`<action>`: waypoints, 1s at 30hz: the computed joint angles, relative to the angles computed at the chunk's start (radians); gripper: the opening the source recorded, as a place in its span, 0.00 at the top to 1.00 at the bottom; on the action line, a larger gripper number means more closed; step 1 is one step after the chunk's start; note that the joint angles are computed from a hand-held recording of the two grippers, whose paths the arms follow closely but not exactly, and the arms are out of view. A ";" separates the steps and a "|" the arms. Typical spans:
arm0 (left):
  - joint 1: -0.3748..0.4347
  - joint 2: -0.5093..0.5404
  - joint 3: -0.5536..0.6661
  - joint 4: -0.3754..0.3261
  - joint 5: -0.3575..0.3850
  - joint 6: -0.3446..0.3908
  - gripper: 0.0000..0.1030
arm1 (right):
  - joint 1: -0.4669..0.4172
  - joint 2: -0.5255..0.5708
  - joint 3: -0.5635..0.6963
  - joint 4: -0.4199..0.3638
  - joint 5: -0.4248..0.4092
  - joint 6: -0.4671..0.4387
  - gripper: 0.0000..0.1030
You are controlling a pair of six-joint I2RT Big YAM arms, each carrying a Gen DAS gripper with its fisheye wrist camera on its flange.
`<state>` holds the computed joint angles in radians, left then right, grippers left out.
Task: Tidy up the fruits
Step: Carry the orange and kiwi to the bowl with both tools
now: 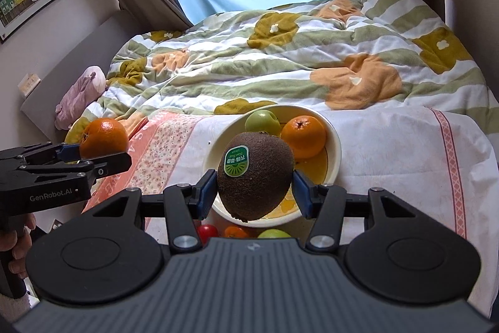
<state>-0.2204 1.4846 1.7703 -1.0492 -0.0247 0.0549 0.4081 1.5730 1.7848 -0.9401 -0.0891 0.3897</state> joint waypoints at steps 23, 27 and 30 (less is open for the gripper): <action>0.034 0.344 0.232 -0.084 0.202 0.446 0.38 | 0.018 0.248 0.216 -0.129 0.163 0.205 0.35; 0.023 0.360 0.224 -0.081 0.201 0.493 0.38 | 0.011 0.253 0.212 -0.133 0.168 0.227 0.35; 0.016 0.367 0.216 -0.078 0.197 0.506 0.38 | 0.009 0.260 0.216 -0.136 0.173 0.238 0.35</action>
<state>-0.2044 1.8519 1.9867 -1.1274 0.1725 0.5611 0.4172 1.8327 2.0011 -1.0761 0.0839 0.6278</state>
